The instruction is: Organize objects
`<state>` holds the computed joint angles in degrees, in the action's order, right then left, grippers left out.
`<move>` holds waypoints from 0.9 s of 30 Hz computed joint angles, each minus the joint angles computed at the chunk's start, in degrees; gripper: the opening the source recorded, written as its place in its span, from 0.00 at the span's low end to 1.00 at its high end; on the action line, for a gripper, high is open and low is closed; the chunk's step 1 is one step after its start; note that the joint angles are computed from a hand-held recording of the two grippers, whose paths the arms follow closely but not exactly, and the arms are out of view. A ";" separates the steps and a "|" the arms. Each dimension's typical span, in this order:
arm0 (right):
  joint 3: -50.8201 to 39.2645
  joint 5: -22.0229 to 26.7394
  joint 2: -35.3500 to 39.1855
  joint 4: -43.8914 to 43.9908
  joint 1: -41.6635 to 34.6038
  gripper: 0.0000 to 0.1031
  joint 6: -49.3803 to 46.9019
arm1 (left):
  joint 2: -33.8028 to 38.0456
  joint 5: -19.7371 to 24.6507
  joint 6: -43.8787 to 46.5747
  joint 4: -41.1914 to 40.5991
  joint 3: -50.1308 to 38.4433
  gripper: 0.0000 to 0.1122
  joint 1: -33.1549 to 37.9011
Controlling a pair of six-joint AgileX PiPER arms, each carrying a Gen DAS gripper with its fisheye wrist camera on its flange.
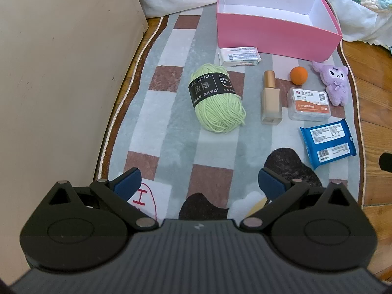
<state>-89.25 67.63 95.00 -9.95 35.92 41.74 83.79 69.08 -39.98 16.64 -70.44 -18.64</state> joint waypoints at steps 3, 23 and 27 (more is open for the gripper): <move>-0.23 0.44 0.15 -1.34 0.58 1.00 0.34 | -0.03 -0.04 0.19 -0.09 0.02 0.92 0.09; 1.47 -1.80 -1.42 1.03 -0.54 1.00 -2.66 | -0.16 0.06 -1.27 0.04 0.42 0.92 -0.79; 2.14 -2.59 -1.77 1.83 -1.13 1.00 -2.73 | -0.21 -0.05 -0.92 -0.05 0.46 0.92 -0.55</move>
<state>-87.12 65.04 93.23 -8.12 34.79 39.02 83.58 69.03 -40.90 16.59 -69.98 -19.19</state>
